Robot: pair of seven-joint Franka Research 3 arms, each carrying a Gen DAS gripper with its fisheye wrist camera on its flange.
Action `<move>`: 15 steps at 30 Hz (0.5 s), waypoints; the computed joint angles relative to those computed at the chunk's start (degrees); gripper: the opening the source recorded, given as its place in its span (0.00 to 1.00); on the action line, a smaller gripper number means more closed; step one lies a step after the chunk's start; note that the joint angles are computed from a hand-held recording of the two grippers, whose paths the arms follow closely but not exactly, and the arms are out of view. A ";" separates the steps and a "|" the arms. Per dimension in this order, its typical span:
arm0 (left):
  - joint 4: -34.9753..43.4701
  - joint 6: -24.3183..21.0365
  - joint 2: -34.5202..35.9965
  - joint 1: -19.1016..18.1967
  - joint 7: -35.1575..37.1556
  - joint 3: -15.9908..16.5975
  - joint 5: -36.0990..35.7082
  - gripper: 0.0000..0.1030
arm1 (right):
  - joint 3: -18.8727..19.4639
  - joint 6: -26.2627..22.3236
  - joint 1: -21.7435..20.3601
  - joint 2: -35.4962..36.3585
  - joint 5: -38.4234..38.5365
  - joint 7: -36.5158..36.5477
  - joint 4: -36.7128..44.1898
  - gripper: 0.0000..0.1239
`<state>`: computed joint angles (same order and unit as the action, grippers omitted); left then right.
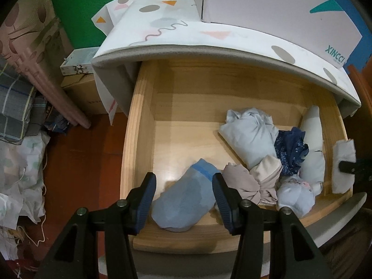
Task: Take underwear out of drawer
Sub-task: 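Lift the white rolled bundle with the right tool and release it into the white box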
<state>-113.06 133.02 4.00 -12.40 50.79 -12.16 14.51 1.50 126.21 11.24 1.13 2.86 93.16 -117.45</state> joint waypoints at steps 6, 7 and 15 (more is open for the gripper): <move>-0.55 0.78 -0.37 0.28 0.28 0.11 -1.25 0.50 | -0.03 -1.25 -0.41 -3.83 1.59 -1.51 0.15 0.31; -0.74 0.97 -0.50 0.31 0.25 0.12 -1.34 0.50 | -0.15 -1.75 -0.63 -3.36 1.71 -1.97 1.35 0.31; -1.78 2.38 -1.27 0.54 0.35 0.17 -2.11 0.50 | 0.31 -4.85 -0.54 -2.83 0.79 -2.07 10.42 0.31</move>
